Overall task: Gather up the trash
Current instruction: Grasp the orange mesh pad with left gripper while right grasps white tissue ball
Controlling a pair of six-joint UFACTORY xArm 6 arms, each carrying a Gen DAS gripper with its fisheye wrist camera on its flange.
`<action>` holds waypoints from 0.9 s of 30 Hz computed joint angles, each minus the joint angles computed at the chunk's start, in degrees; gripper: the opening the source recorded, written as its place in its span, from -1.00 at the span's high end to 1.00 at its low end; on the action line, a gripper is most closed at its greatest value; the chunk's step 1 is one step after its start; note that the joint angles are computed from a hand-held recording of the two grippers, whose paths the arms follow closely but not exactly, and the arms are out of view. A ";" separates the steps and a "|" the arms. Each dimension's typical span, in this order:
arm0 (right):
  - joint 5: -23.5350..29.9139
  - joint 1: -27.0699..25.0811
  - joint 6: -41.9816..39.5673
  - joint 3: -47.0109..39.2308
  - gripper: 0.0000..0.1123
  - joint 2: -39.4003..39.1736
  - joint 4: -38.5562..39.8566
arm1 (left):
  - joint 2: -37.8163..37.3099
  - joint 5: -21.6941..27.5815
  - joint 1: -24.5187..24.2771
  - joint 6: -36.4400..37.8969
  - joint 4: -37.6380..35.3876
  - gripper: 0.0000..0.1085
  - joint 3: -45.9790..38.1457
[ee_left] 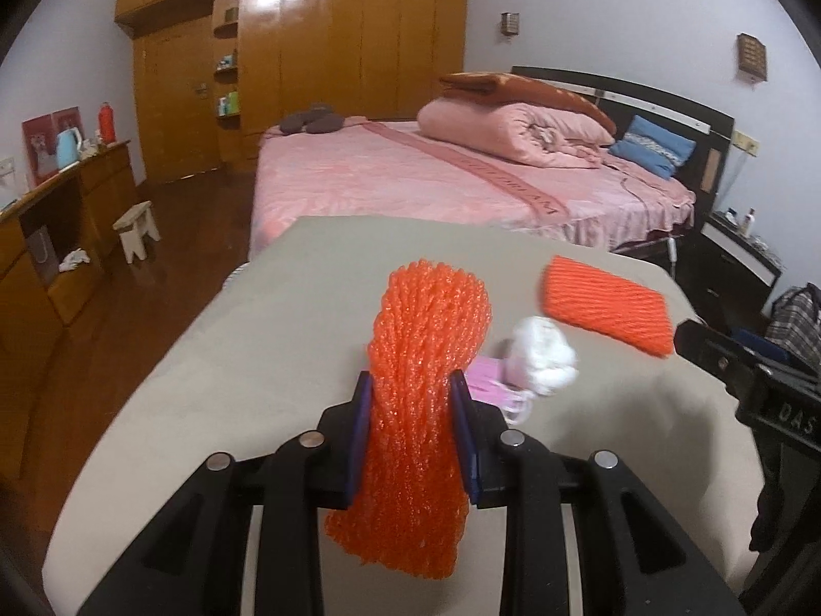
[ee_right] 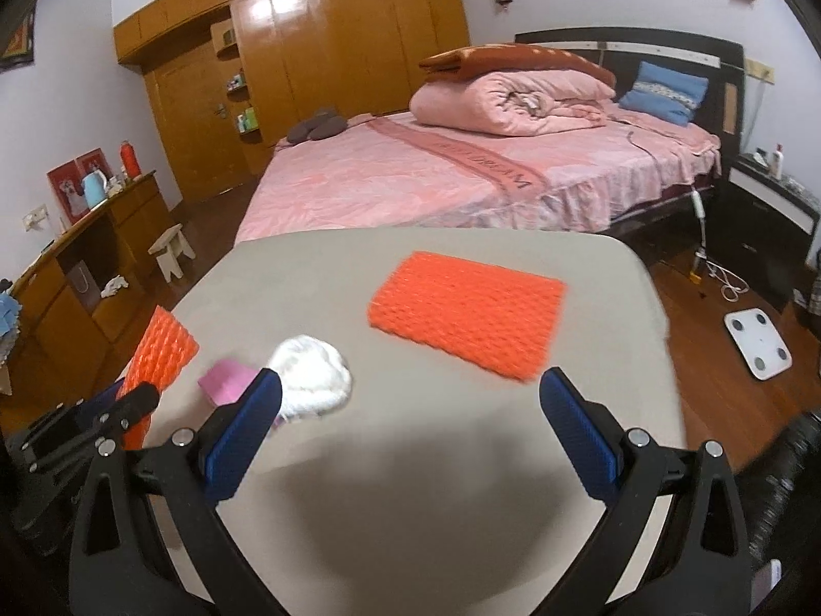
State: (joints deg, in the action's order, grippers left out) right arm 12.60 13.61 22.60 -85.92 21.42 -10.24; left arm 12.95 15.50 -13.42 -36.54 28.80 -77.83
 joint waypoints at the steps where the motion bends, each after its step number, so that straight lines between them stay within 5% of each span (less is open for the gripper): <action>1: 0.75 0.41 -0.47 -2.02 -0.74 1.50 0.27 | 0.25 -0.01 0.33 -0.11 0.25 0.46 -0.21; 17: 12.10 3.93 -5.44 -22.71 -0.62 17.09 3.38 | 2.70 -1.70 4.14 -2.20 1.89 0.46 -1.47; 23: 16.64 4.36 -13.65 -27.34 -0.30 19.83 12.39 | 2.94 -1.78 4.01 -1.70 0.82 0.46 -1.49; 27: 17.68 4.53 -21.48 -27.96 0.22 19.99 21.87 | 2.49 -1.97 3.98 -1.11 0.47 0.46 -1.00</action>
State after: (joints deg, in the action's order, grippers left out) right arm 30.29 18.14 1.12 -113.87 41.41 11.64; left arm 15.44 13.53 -9.44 -37.65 29.27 -78.83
